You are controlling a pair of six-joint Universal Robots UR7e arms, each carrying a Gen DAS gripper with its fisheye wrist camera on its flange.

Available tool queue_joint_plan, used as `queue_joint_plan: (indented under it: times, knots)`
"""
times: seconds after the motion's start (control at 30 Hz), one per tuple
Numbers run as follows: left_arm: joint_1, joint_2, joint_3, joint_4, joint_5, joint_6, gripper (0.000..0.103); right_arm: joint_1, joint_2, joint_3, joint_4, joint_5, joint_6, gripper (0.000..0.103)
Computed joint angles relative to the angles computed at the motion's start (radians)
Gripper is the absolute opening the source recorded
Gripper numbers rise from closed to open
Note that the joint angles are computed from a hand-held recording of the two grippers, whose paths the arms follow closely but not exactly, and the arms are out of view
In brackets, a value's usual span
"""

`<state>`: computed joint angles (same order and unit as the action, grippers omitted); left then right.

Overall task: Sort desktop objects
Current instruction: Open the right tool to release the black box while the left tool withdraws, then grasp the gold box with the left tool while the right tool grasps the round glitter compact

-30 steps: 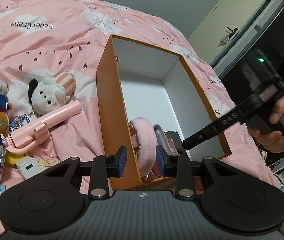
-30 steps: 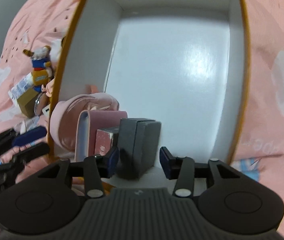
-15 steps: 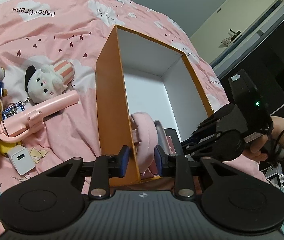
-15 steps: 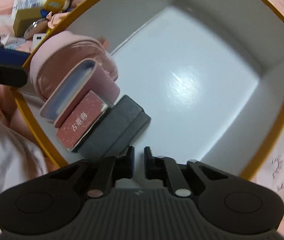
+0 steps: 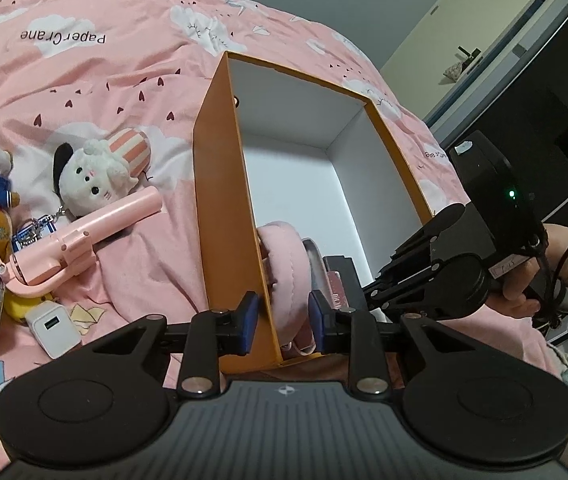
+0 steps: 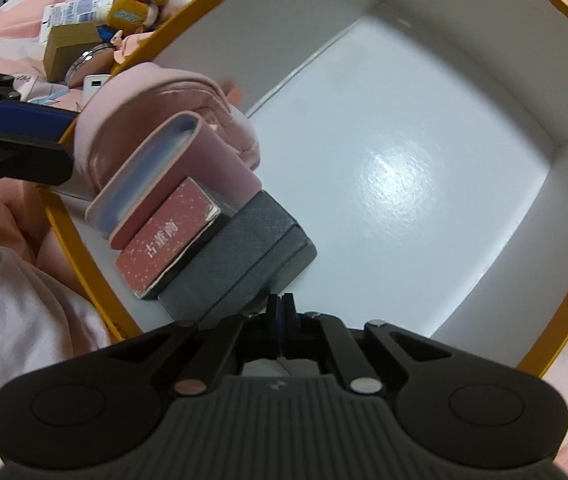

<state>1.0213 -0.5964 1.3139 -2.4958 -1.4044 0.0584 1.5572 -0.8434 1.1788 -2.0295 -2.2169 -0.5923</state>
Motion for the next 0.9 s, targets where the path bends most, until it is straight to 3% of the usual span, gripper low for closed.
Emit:
queue_joint_plan:
  times: [0.27,0.47,0.53,0.63,0.73,0.9]
  knots:
    - [-0.011,-0.018,0.038,-0.056,0.061,0.004,0.031,0.008,-0.029,0.058,-0.093,-0.051,0.012,0.007]
    - [-0.014,-0.043,0.068,-0.104,0.077,0.013,0.031,0.025,-0.080,0.142,-0.244,-0.106,-0.004,0.023]
    - [-0.014,-0.052,0.082,-0.129,0.078,0.011,0.031,0.031,-0.106,0.191,-0.351,-0.106,-0.034,0.026]
    - [-0.009,-0.072,0.110,-0.181,0.077,-0.003,0.031,0.034,-0.149,0.268,-0.527,-0.057,-0.068,0.037]
    - [-0.005,-0.096,0.136,-0.214,0.100,-0.019,0.031,0.036,-0.180,0.335,-0.693,0.009,-0.060,0.040]
    - [-0.002,-0.141,0.197,-0.274,0.208,-0.025,0.031,0.047,-0.197,0.441,-0.940,0.177,-0.089,0.043]
